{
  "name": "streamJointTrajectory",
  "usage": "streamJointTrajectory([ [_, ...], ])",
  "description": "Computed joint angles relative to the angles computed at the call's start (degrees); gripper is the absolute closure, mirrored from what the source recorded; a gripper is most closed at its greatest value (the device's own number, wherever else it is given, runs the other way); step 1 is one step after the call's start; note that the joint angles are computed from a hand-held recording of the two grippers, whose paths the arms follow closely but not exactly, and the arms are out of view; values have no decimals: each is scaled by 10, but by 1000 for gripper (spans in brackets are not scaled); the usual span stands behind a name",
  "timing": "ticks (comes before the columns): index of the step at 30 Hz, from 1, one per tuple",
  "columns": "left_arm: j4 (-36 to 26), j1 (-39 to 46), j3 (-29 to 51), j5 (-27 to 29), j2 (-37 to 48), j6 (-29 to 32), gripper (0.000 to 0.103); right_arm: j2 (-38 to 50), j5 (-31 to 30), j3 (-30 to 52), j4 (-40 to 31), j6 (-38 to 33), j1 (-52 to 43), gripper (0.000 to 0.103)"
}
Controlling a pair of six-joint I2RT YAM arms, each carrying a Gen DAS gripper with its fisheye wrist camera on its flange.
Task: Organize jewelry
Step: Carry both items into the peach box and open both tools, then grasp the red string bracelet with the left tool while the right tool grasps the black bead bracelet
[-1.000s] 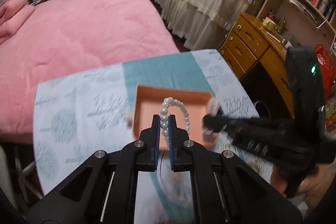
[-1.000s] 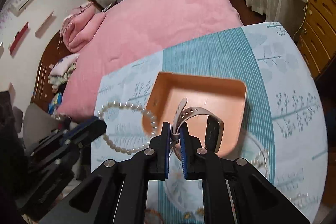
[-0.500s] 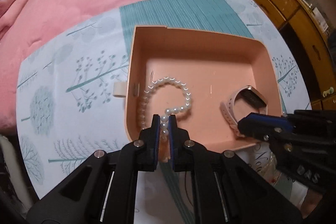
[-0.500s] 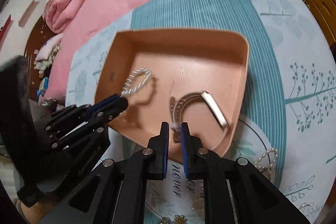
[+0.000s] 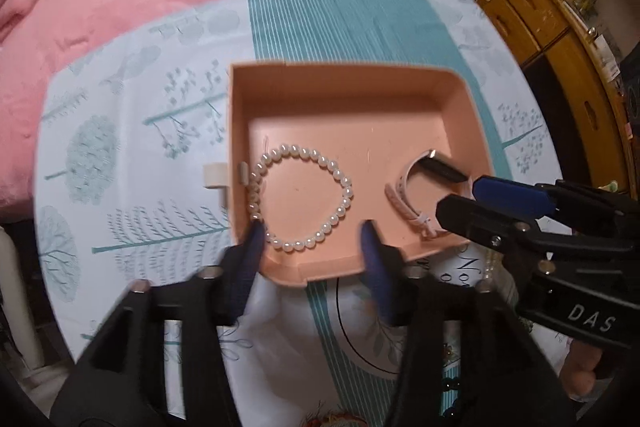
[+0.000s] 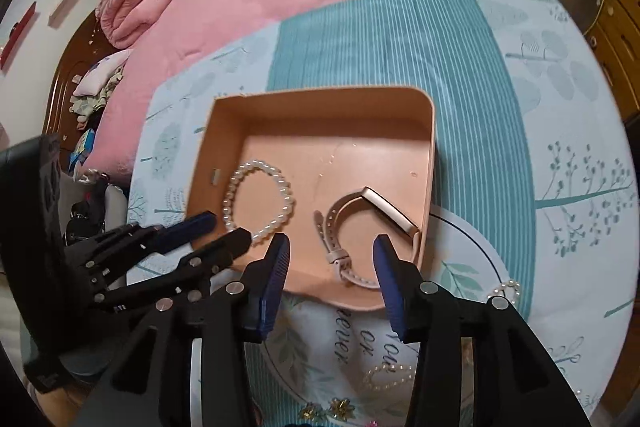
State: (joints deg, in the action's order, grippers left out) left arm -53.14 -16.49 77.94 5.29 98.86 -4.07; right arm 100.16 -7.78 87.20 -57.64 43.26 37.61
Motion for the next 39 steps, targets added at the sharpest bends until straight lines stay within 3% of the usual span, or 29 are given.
streamJointTrajectory([
  [12, -79, 32, -51, 19, -170, -7, 53, -133, 91, 55, -133, 41, 78, 59],
  [15, -99, 40, -78, 19, -223, -8, 53, -158, 128, 70, -187, 67, 128, 59],
  [24, -165, 49, -177, 24, -382, 18, 53, -195, 196, 43, -254, 199, 322, 59],
  [31, -208, 65, -280, 29, -466, 21, 53, -215, 192, -50, -237, 302, 431, 59],
  [39, -164, 20, -384, 17, -511, 4, 53, -229, 155, -168, -159, 358, 489, 59],
])
